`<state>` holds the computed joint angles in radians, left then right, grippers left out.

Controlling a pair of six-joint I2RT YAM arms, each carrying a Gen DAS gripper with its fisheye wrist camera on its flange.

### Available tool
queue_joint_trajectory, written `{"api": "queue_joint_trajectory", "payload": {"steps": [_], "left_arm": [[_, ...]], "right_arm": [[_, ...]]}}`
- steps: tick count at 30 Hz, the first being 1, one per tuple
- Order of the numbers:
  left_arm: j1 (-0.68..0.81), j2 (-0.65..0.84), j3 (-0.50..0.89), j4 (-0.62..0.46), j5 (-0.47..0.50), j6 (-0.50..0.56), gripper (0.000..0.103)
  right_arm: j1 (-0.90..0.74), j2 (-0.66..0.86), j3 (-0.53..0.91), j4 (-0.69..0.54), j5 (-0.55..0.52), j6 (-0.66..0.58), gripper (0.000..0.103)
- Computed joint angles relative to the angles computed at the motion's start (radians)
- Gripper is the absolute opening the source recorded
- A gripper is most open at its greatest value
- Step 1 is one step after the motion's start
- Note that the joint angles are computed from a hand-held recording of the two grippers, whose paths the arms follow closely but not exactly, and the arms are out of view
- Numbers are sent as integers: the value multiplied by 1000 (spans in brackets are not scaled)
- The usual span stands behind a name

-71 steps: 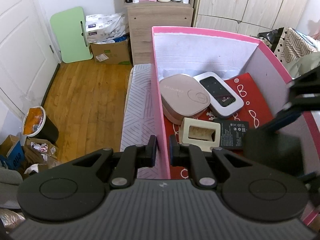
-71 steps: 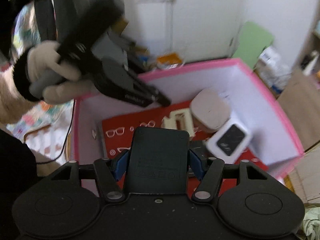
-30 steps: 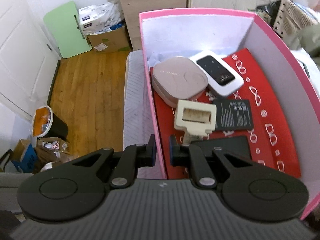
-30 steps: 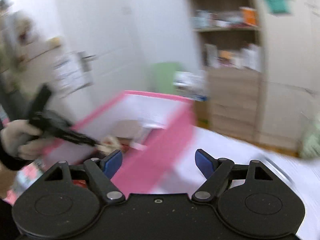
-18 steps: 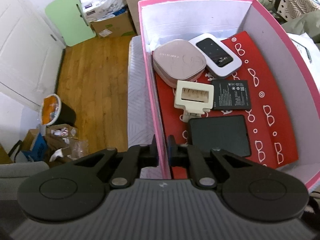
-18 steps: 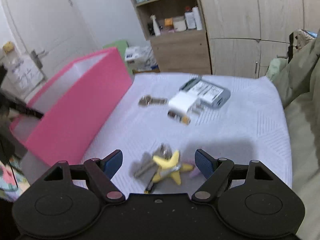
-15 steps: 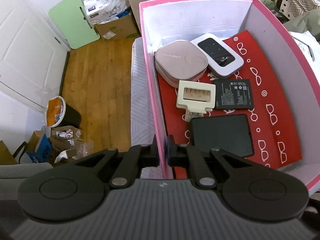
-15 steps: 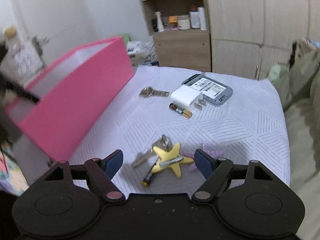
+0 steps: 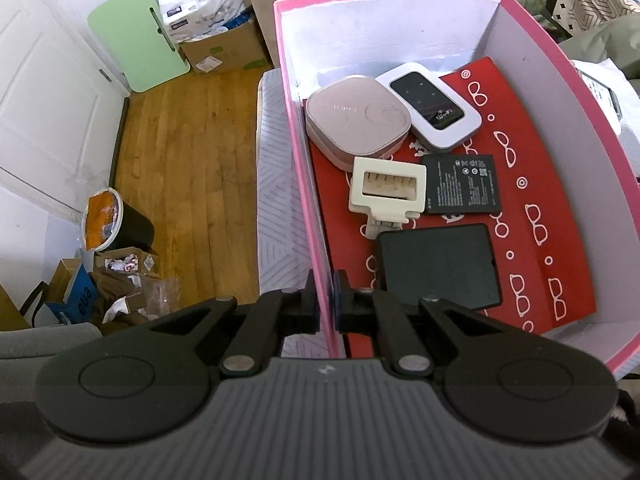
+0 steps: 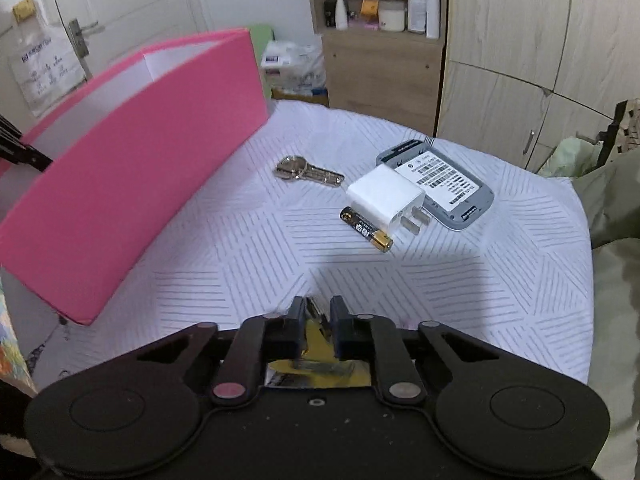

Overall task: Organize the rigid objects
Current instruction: 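Grasp the keys on the yellow star keychain with the right gripper, then lower the keys into the pink box and release them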

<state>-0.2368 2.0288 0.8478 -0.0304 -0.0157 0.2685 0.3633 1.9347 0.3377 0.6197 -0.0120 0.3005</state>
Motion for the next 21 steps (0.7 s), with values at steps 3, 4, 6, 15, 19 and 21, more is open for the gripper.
{"api": "queue_joint_trajectory", "payload": {"steps": [3, 4, 6, 15, 19, 21], "left_arm": [[2, -7, -6, 1, 5, 4, 5], [-1, -5, -6, 4, 2, 3, 5], [-3, -4, -6, 5, 0, 3, 5], [4, -4, -1, 1, 11, -10, 5], [5, -4, -1, 0, 14, -13, 5], [8, -4, 0, -3, 20, -13, 5]], "right_arm": [[-37, -58, -7, -10, -83, 22, 6], [-43, -87, -11, -18, -103, 23, 6], [-47, -155, -23, -30, -138, 30, 6], [40, -408, 25, -167, -167, 29, 6], [65, -479, 83, -208, -220, -3, 6], [69, -469, 123, -201, -274, -12, 6]]}}
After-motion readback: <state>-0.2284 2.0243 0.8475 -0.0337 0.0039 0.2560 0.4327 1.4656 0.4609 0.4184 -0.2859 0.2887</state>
